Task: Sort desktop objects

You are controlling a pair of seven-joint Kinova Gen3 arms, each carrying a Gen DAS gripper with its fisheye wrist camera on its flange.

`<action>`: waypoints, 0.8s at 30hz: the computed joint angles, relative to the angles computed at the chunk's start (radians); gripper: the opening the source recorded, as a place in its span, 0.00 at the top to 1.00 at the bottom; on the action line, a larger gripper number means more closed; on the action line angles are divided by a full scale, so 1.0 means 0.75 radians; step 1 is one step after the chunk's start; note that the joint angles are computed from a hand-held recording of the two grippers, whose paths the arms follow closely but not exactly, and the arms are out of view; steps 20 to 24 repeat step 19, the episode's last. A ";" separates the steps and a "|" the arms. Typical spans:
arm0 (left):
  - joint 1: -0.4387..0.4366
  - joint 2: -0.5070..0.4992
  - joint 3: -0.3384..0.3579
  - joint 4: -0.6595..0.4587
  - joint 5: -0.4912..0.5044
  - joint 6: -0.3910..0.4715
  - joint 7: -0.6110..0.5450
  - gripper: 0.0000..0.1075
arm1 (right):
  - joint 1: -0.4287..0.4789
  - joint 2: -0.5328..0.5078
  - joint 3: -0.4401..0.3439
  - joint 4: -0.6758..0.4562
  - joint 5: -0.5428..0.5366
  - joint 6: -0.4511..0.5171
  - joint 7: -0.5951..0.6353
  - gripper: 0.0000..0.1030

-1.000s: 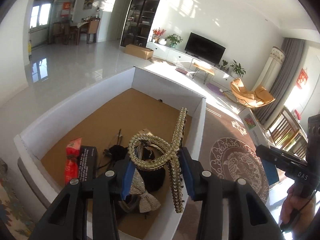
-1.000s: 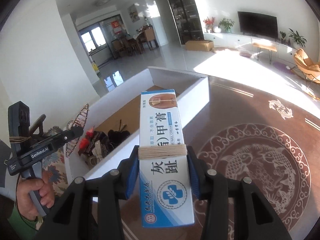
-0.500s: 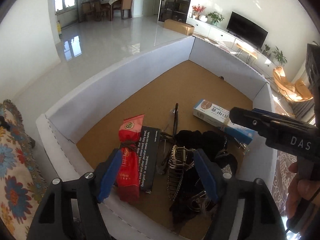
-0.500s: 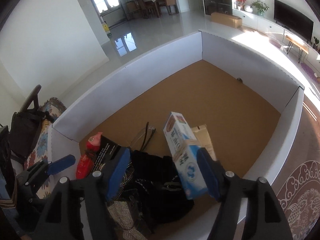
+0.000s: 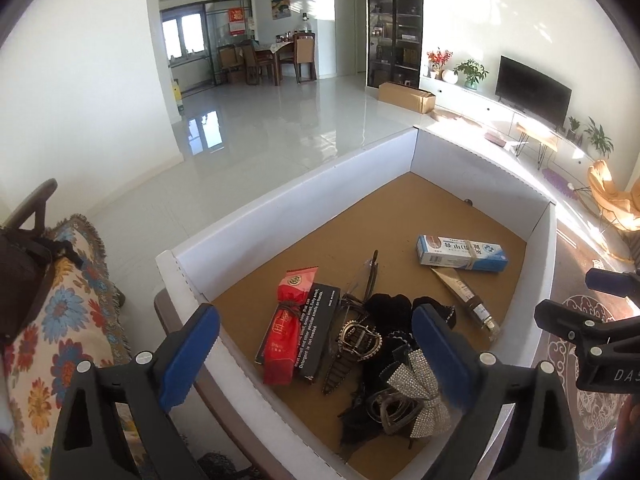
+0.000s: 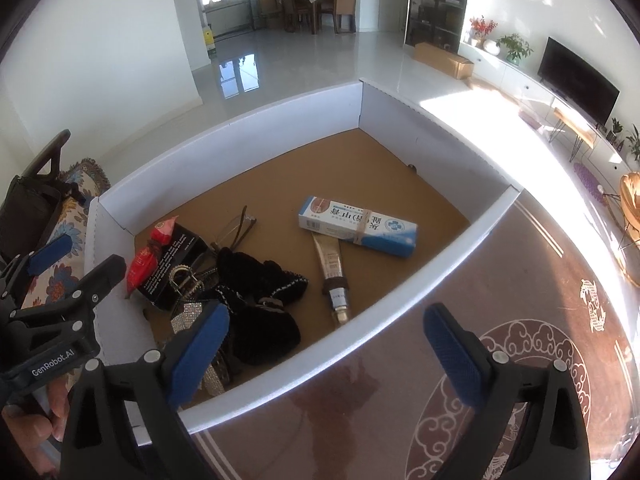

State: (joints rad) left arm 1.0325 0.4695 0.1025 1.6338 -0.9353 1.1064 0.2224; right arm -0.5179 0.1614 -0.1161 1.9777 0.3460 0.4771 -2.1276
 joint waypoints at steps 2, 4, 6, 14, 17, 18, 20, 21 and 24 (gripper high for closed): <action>0.023 0.005 -0.003 -0.020 -0.009 0.055 0.002 0.09 | 0.000 0.004 -0.001 0.009 -0.004 -0.010 -0.004 0.05; 0.041 0.000 -0.003 -0.014 -0.026 0.081 0.023 0.09 | -0.006 0.013 0.000 0.014 0.003 -0.018 -0.006 0.05; 0.057 -0.005 -0.002 -0.009 -0.043 0.113 0.057 0.09 | -0.026 0.022 0.007 0.017 0.032 -0.019 -0.025 0.05; 0.042 -0.069 0.021 0.078 -0.082 0.033 0.237 0.04 | -0.097 0.043 0.023 0.021 0.141 -0.019 -0.084 0.05; 0.079 -0.052 0.029 0.080 -0.125 0.110 0.345 0.04 | -0.111 0.047 0.026 0.019 0.171 -0.017 -0.104 0.05; 0.086 -0.044 0.036 0.074 -0.142 0.131 0.344 0.04 | -0.110 0.047 0.025 0.019 0.172 -0.020 -0.105 0.05; 0.086 -0.041 0.045 0.067 -0.150 0.140 0.326 0.04 | -0.108 0.046 0.023 0.015 0.169 -0.019 -0.102 0.05; 0.086 -0.041 0.045 0.067 -0.150 0.140 0.326 0.04 | -0.108 0.046 0.023 0.015 0.169 -0.019 -0.102 0.05; 0.086 -0.041 0.045 0.067 -0.150 0.140 0.326 0.04 | -0.108 0.046 0.023 0.015 0.169 -0.019 -0.102 0.05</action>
